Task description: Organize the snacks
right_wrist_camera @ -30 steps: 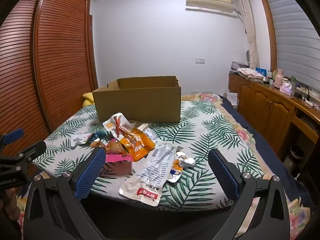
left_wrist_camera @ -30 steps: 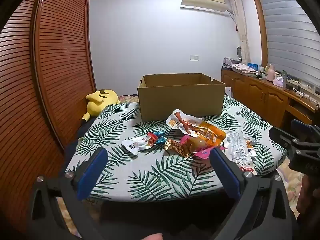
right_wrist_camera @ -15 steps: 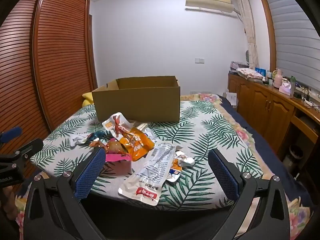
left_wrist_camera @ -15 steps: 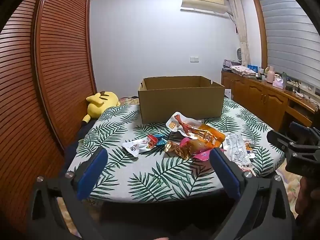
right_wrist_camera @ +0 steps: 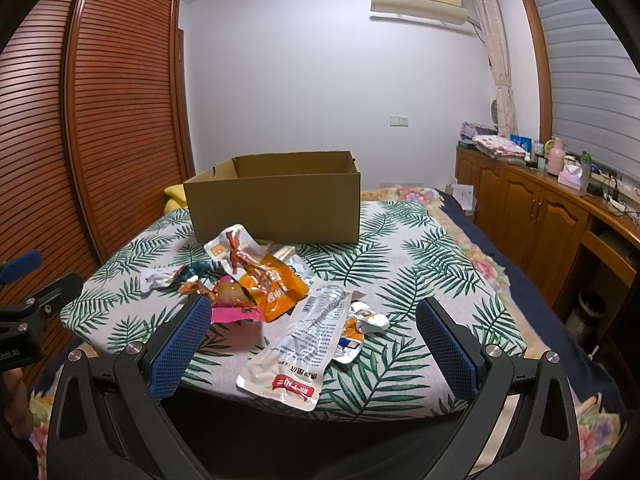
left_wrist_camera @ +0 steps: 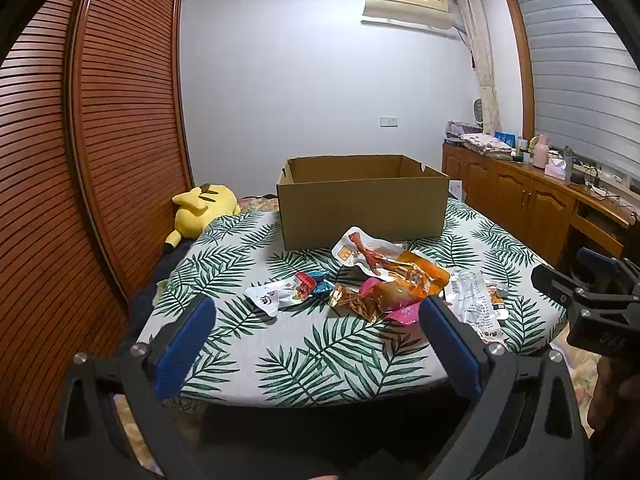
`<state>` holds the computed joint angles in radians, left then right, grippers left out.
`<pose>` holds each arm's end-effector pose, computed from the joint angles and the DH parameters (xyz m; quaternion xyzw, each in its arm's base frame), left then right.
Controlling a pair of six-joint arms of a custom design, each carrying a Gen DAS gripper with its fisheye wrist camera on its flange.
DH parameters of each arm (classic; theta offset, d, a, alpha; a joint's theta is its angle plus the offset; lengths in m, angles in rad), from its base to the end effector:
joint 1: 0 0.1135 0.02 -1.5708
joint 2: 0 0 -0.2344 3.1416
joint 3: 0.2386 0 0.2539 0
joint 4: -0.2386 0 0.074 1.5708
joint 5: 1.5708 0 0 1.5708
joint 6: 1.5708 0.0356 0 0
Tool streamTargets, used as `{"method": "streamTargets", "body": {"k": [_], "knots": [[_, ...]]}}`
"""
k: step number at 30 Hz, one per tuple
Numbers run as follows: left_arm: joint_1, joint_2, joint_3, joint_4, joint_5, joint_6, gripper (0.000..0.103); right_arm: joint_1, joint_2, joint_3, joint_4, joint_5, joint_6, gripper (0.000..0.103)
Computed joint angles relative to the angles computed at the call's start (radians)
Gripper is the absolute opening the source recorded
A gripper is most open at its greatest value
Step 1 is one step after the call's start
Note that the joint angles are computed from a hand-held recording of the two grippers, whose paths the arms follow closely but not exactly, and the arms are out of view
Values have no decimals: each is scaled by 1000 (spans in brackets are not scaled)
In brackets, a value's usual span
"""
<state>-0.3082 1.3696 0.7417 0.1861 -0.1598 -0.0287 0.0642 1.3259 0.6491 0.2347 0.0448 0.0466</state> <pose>0.2940 -0.0876 0.2001 0.0750 0.8399 -0.0229 0.5370 0.2916 0.0171 0.1863 0.0046 0.8448 0.0107 0.5350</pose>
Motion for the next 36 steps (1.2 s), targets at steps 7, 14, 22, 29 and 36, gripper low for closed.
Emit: {"method": "streamTargets", "body": {"k": [7,14,22,29,36], "knots": [[3,-22,4,-17,5,3,102,-2,8,-9,20,1,-2,103],[0,-27,1,-16,4,3,102,3,3,-2,7,5,-1,103],[-1,-33,4,-19,2,6,102,5,0,0,2,6,1,103],[-1,-38,-4,-12,5,6,102,7,-1,-3,4,11,3,103],[-7,-57,-17,-8,1,11,102,5,-9,-7,1,9,0,103]]}}
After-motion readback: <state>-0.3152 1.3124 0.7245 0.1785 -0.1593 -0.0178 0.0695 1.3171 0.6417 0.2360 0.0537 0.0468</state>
